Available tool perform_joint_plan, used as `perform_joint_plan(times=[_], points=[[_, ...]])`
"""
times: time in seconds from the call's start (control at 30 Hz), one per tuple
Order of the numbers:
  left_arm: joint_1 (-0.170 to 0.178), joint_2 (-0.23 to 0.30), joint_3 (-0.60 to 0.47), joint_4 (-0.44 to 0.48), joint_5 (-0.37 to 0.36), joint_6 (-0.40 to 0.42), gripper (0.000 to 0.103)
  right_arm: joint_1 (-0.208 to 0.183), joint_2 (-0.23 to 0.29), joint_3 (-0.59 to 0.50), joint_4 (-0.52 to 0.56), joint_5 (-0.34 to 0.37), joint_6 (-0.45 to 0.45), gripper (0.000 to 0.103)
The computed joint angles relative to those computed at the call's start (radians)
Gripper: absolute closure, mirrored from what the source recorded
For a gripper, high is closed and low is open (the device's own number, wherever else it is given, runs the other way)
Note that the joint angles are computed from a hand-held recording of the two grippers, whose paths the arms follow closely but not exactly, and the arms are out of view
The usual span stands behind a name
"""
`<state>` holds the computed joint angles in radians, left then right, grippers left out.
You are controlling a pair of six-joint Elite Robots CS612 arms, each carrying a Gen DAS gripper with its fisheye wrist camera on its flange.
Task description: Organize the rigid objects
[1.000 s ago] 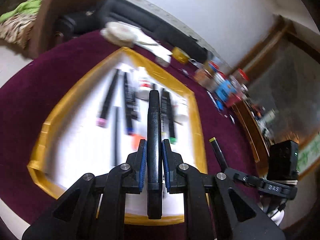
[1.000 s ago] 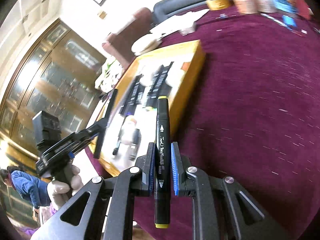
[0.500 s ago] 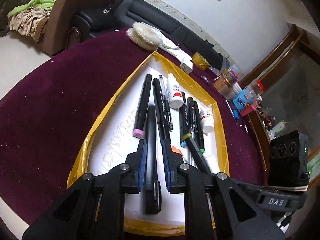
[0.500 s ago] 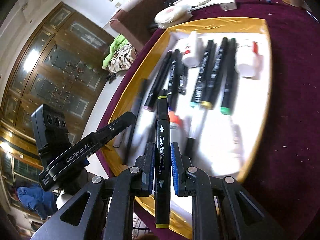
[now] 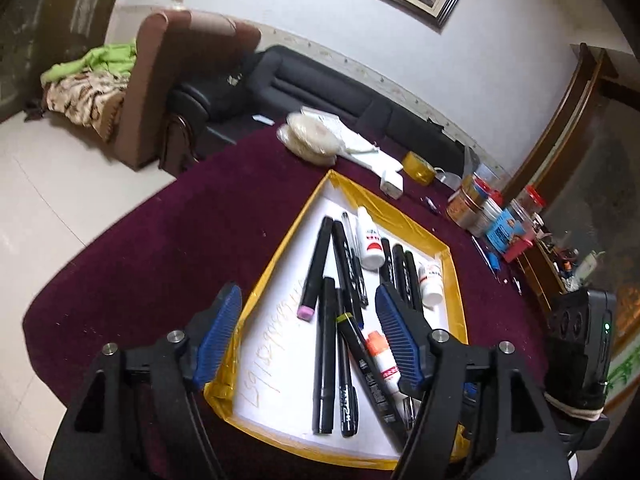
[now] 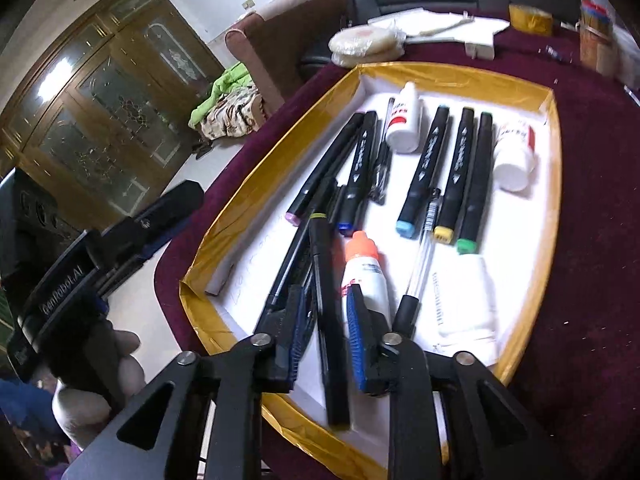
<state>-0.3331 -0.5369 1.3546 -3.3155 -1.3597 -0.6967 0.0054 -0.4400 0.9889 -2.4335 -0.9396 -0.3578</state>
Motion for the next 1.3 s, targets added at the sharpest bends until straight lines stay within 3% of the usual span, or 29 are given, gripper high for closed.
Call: perform_joint_plan(times=[0.07, 0.1, 0.17, 0.2, 0.23, 0.3, 0.33, 0.4, 0.43, 0.5, 0.57, 0.7, 0.9, 1.07, 1.3], points=[[-0.011, -0.007, 0.005, 0.0, 0.063, 0.014, 0.034, -0.007, -0.005, 0.015, -0.032, 0.017, 0.011, 0.081], [-0.023, -0.012, 0.011, -0.003, 0.13, 0.034, 0.034, -0.013, -0.01, 0.026, -0.056, 0.025, 0.017, 0.08], [-0.061, -0.018, 0.024, -0.037, 0.33, 0.108, 0.034, -0.022, -0.021, 0.058, -0.126, 0.032, 0.032, 0.078], [-0.083, -0.016, 0.027, -0.095, 0.434, 0.186, 0.03, -0.025, -0.025, 0.071, -0.161, 0.033, 0.039, 0.077], [-0.103, -0.009, 0.024, -0.139, 0.522, 0.233, 0.016, -0.029, -0.031, 0.091, -0.209, 0.034, 0.046, 0.077], [-0.137, 0.011, 0.011, -0.319, 0.624, 0.379, 0.0, -0.032, -0.04, 0.12, -0.285, 0.032, 0.058, 0.074], [-0.145, 0.027, 0.0, -0.423, 0.625, 0.455, 0.0, -0.034, -0.044, 0.134, -0.319, 0.03, 0.063, 0.072], [-0.146, 0.035, -0.004, -0.52, 0.532, 0.523, 0.0, -0.043, -0.052, 0.169, -0.41, 0.032, 0.089, 0.059], [-0.137, 0.029, 0.001, -0.506, 0.445, 0.502, 0.0, -0.046, -0.053, 0.178, -0.441, 0.034, 0.106, 0.056], [-0.113, 0.009, 0.006, -0.373, 0.292, 0.395, 0.0, -0.053, -0.054, 0.19, -0.471, 0.041, 0.123, 0.05], [-0.1, 0.003, -0.012, -0.225, 0.237, 0.3, 0.0, -0.057, -0.058, 0.203, -0.492, 0.033, 0.125, 0.049], [-0.116, 0.01, -0.047, -0.034, 0.364, 0.244, 0.0, -0.064, -0.071, 0.244, -0.563, -0.01, 0.105, 0.046], [-0.125, 0.011, -0.082, 0.153, 0.417, 0.161, 0.0, -0.068, -0.081, 0.274, -0.604, -0.029, 0.054, 0.039], [-0.139, -0.002, -0.069, 0.213, 0.443, 0.14, 0.0, -0.061, -0.082, 0.286, -0.614, -0.058, 0.011, 0.038], [-0.135, 0.002, -0.08, 0.27, 0.424, 0.123, 0.0, -0.056, -0.082, 0.286, -0.607, -0.078, -0.002, 0.037]])
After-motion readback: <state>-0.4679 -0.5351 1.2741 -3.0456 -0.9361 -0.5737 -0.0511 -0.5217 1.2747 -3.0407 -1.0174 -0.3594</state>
